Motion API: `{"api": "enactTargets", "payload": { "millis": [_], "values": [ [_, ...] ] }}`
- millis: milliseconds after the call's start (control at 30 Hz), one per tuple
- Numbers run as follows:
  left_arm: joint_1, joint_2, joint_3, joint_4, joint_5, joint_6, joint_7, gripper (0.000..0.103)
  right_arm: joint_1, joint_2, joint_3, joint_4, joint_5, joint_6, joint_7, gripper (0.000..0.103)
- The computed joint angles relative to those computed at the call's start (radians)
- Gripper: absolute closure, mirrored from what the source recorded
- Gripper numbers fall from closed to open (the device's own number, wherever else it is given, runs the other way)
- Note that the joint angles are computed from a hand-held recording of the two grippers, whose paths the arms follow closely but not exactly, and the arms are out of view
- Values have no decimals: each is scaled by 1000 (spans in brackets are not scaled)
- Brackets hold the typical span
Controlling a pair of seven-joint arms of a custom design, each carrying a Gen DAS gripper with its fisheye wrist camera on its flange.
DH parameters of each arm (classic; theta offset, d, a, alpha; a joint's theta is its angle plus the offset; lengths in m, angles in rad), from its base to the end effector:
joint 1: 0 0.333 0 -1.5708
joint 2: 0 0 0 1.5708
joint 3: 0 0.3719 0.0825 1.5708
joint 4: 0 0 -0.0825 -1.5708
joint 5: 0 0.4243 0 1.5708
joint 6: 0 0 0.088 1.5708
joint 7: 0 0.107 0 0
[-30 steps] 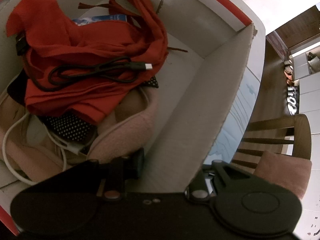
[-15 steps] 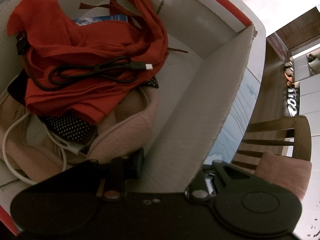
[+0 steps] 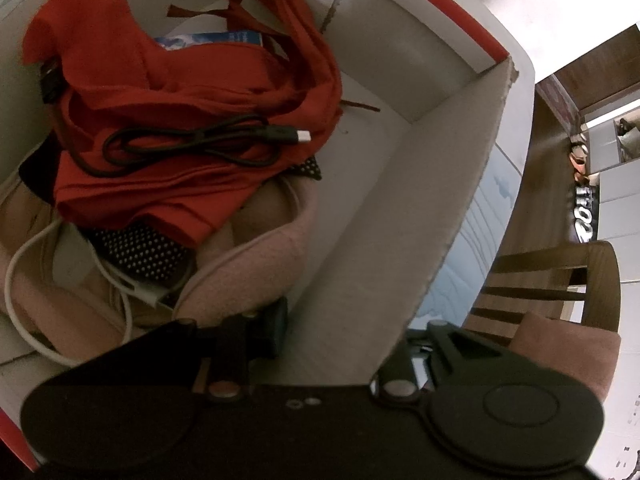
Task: Organize objects
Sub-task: 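Close the left tool on the pink apple plush and lift it, then carry the pink apple plush with the left tool into the box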
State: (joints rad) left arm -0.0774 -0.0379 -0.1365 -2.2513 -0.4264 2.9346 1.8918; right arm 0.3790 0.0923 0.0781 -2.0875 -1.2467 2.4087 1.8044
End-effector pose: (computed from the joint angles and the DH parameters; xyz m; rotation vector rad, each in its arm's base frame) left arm 0.5828 -0.1002 0.4926 -1.7137 1.9950 -0.8847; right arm 0.5630 0.2693 0.4400 2.5790 -0.5989 1.2812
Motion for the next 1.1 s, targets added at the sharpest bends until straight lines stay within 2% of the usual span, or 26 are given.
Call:
{"api": "enactTargets", "payload": {
  "millis": [167, 367, 867, 1100],
  "values": [
    [-61, 17, -28, 81, -182, -25, 211, 24, -5, 7, -8, 2, -16, 40, -8, 82],
    [-98, 53, -64, 174, -265, -57, 334, 24, -20, -7, -14, -12, -37, 93, -6, 84],
    [-143, 225, -142, 351, -184, -103, 344, 24, -48, -16, -18, -22, -74, 171, -21, 84],
    [-165, 305, -143, 403, -91, -103, 257, 24, -52, -27, -18, -37, -84, 185, -18, 84]
  ]
}}
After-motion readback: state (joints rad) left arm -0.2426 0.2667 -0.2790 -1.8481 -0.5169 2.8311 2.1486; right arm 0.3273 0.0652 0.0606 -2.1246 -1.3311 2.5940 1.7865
